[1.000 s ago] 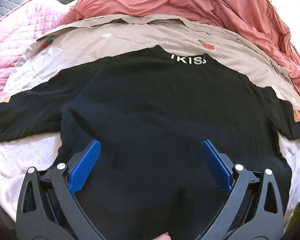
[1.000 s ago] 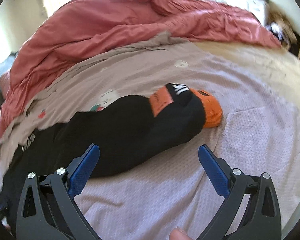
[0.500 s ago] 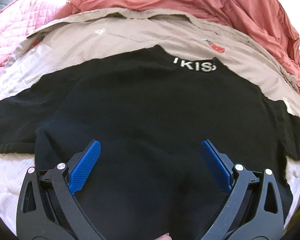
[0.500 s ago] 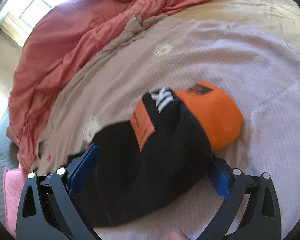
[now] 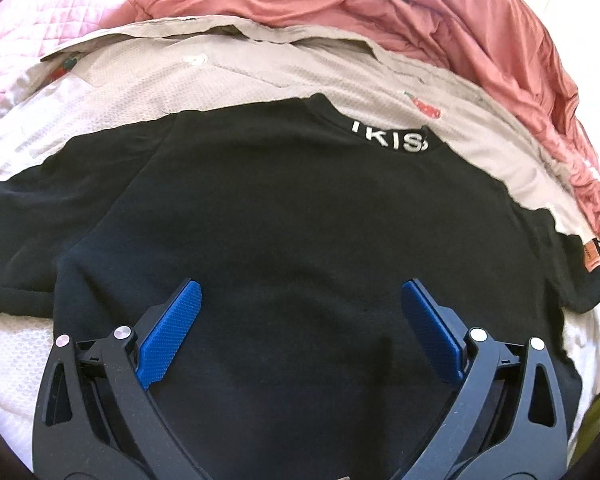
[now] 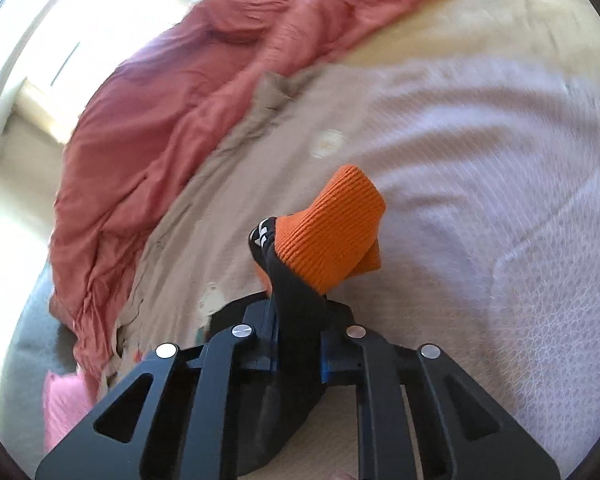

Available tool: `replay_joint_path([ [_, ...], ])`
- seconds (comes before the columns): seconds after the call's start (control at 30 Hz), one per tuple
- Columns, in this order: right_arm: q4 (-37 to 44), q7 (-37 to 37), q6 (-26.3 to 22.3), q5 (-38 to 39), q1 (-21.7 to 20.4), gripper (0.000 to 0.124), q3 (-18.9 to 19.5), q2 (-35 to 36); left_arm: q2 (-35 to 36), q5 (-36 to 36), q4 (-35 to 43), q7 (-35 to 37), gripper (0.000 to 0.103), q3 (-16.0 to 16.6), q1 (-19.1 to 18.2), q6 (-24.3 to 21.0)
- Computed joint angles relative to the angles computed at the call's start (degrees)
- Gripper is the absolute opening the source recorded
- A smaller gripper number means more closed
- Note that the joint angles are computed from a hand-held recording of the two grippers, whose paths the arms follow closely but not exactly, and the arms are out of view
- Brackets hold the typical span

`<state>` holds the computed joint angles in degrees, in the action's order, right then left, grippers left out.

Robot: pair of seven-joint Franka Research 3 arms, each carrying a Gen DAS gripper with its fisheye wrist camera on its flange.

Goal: Fold small clothes
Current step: 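Lift the cuff and carry the sleeve across the shirt back toward the left tool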

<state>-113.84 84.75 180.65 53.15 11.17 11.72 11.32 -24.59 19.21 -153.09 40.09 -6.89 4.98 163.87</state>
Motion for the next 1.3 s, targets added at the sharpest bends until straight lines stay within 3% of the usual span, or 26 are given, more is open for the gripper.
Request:
replay_joint_path([
  [0.07, -0.65, -0.70, 2.11, -3.73, 2.14, 0.013, -0.34, -1.67, -0.79, -0.15, -0.61, 0.05, 0.094, 0.35, -0.01, 0.48],
  [0.2, 2.66, -12.45, 2.27, 2.49, 0.16, 0.013, 6.64, -2.88, -3.20, -0.89, -1.89, 0.07, 0.094, 1.03, 0.34, 1.17],
  [0.37, 7.81, -13.65, -0.16, -4.02, 8.45, 0.013, 4.89, -1.51, -6.56, 1.02, -3.07, -1.88, 0.094, -0.55, 3.83, 1.32],
  [0.5, 13.05, -14.15, -3.29, -7.89, 12.74, 0.013, 5.62, 2.17, -8.00, -0.20, -4.18, -1.33, 0.094, 1.83, 3.35, 1.68],
  [0.7, 20.24, -1.23, -8.02, -25.97, 23.17, 0.013, -1.93, 9.32, -10.61, -1.60, -6.22, -0.78, 0.094, 3.16, 5.54, 2.97],
  [0.8, 23.32, 6.82, -11.08, -38.55, 30.74, 0.013, -8.62, 12.97, -11.33, -2.92, -7.22, -0.72, 0.094, 4.41, 6.30, 4.02],
  [0.87, 24.13, 9.28, -12.53, -43.91, 33.06, 0.013, -10.30, 14.39, -11.38, -4.46, -7.76, -0.10, 0.094, 6.02, 5.91, 4.48],
  [0.97, 25.15, 14.44, -14.42, -54.76, 39.04, 0.017, -15.70, 16.40, -11.34, -5.91, -8.17, 0.70, 0.094, 6.65, 5.97, 4.81],
  [1.03, 25.42, 11.75, -15.39, -56.85, 37.68, 0.022, -12.76, 17.10, -11.53, -7.01, -8.57, 1.49, 0.094, 7.39, 5.47, 5.39],
  [1.13, 23.90, 5.48, -16.72, -57.21, 34.15, 0.052, -7.12, 16.43, -11.71, -8.62, -9.11, 2.50, 0.094, 8.20, 4.80, 6.49],
  [1.17, 22.17, 1.13, -16.01, -54.72, 31.32, 0.053, -3.36, 15.44, -11.82, -9.09, -9.35, 2.82, 0.094, 8.43, 4.58, 7.03],
  [1.23, 19.70, -4.12, -15.23, -51.07, 28.43, 0.057, 0.38, 13.86, -11.79, -10.05, -9.50, 3.27, 0.094, 8.72, 4.03, 7.57],
  [1.3, 16.68, -6.85, -14.27, -47.46, 26.71, 0.062, 1.90, 11.48, -11.58, -11.68, -9.89, 4.80, 0.094, 10.87, 1.81, 9.16],
])
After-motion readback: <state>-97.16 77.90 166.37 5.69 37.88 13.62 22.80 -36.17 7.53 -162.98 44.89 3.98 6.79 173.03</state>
